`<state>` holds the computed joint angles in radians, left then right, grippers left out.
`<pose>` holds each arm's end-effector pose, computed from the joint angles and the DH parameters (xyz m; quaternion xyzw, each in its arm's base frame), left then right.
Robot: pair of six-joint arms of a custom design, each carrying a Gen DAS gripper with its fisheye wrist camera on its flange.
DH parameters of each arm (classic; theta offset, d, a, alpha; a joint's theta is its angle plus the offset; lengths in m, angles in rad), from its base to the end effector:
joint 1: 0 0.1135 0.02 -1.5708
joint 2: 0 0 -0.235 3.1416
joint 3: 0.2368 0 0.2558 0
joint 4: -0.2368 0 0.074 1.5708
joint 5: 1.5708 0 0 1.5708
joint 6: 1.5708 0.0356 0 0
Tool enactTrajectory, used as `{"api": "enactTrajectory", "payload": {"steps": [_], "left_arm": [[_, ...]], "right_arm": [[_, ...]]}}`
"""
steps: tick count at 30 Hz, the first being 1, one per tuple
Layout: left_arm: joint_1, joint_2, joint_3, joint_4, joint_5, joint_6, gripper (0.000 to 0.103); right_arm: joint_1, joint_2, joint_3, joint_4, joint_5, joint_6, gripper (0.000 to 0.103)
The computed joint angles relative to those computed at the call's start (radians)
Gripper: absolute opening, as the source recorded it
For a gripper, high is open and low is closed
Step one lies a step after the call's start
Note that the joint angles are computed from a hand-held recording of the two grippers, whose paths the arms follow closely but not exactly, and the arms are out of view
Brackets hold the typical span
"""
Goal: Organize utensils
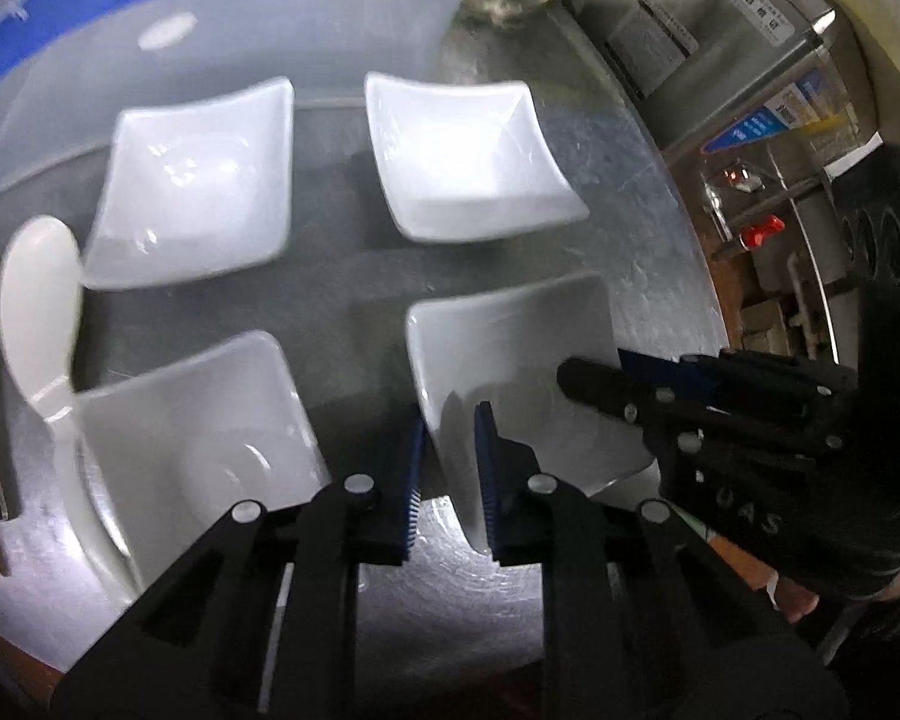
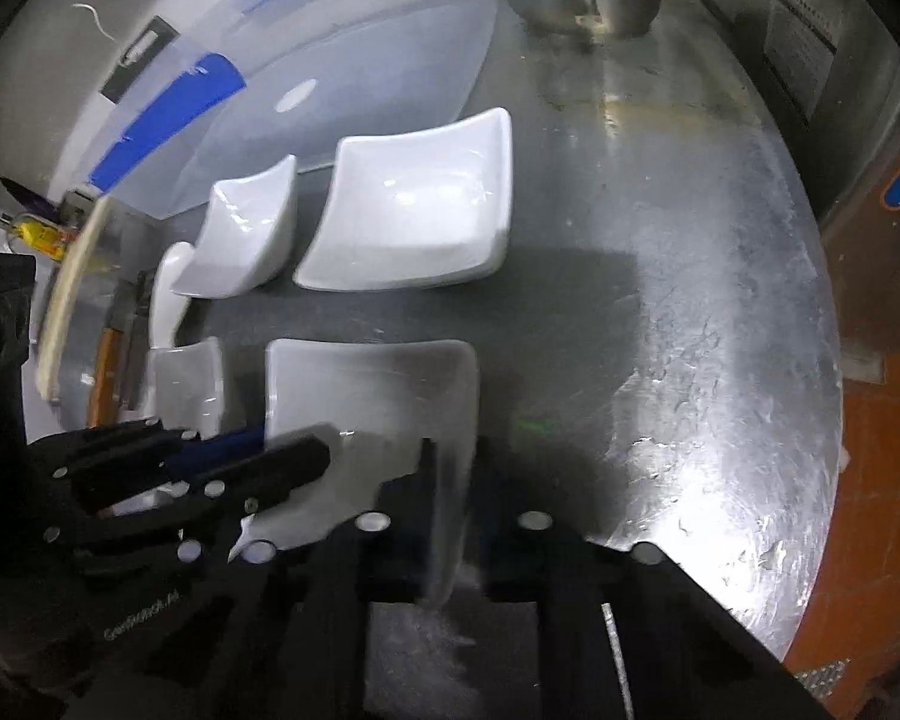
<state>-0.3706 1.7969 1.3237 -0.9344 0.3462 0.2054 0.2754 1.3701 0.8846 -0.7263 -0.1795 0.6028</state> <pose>0.3115 -0.1340 0.1765 0.2923 0.9374 -0.1777 0.0659 0.2479 0.0767 0.1787 0.1439 0.9695 0.1554 0.1235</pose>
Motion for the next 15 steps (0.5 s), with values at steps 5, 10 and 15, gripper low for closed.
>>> {"api": "enactTrajectory", "payload": {"steps": [5,10,15], "left_arm": [[0.020,0.027,0.009,0.001,0.047,-0.008,0.009],[0.060,-0.042,0.040,-0.022,0.126,0.041,0.005],[0.123,-0.041,0.268,-0.107,0.197,0.106,0.005]], "right_arm": [[0.019,0.014,0.014,0.003,0.021,0.032,0.011],[0.026,-0.075,0.053,-0.062,0.061,0.049,0.011],[0.034,-0.045,0.310,-0.148,0.156,-0.021,0.011]]}}
